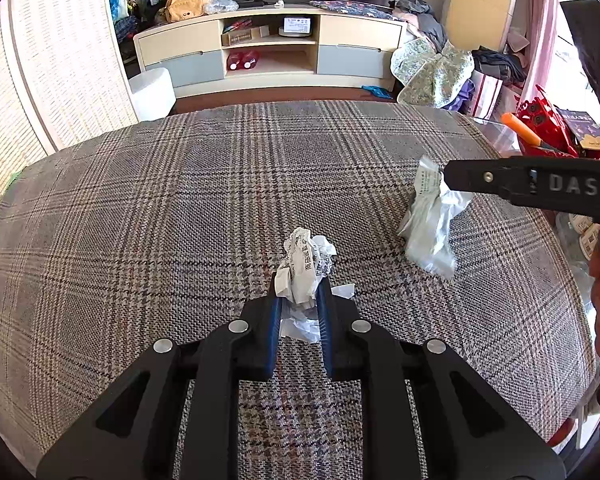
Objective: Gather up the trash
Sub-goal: 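Close the right gripper on the white plastic wrapper and lift it, then carry the tissue and wrapper in both grippers down over the black bin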
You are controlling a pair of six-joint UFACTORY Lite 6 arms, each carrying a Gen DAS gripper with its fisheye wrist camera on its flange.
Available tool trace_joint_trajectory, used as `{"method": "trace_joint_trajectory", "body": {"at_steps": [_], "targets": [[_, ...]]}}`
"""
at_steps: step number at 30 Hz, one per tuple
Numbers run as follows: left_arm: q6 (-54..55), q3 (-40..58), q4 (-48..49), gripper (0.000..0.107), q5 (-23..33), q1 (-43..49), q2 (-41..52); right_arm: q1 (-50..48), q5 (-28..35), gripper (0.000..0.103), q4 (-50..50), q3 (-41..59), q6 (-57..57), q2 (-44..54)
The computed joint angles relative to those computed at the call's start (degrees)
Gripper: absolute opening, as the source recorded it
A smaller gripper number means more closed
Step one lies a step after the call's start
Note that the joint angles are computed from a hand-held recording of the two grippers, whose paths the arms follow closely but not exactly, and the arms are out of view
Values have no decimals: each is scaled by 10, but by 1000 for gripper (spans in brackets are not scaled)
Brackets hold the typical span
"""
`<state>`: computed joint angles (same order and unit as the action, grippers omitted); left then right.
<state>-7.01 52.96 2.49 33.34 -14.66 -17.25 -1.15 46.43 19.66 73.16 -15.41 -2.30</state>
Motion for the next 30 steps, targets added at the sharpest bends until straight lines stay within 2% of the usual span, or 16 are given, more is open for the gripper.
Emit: {"method": "trace_joint_trajectory", "body": {"at_steps": [2, 4, 8, 10, 12, 16, 19, 24, 26, 30], "targets": [[6, -3, -4, 16, -3, 4, 0, 8, -10, 65, -7, 10, 5, 23], [9, -6, -3, 16, -6, 8, 3, 10, -18, 74, 1, 10, 5, 44], [26, -8, -14, 16, -12, 19, 10, 22, -43, 74, -40, 15, 46, 86], [39, -10, -25, 16, -14, 26, 10, 26, -50, 64, -42, 14, 47, 108], [43, -12, -26, 16, -15, 28, 10, 35, -55, 32, -66, 11, 65, 122], [54, -13, -35, 16, -11, 37, 7, 34, -66, 23, -68, -14, 66, 104], [48, -19, -36, 16, 6, 31, -16, 22, -58, 22, -55, -40, 47, 60], [-1, -15, -11, 16, 71, -11, -89, -4, 6, 22, -42, -93, 17, -76], [-40, -9, 10, 16, 109, -45, -129, -22, 46, 22, -40, -111, 3, -142], [-188, 1, 95, 16, 204, -183, -211, -81, 147, 22, -33, -132, -34, -277]]}}
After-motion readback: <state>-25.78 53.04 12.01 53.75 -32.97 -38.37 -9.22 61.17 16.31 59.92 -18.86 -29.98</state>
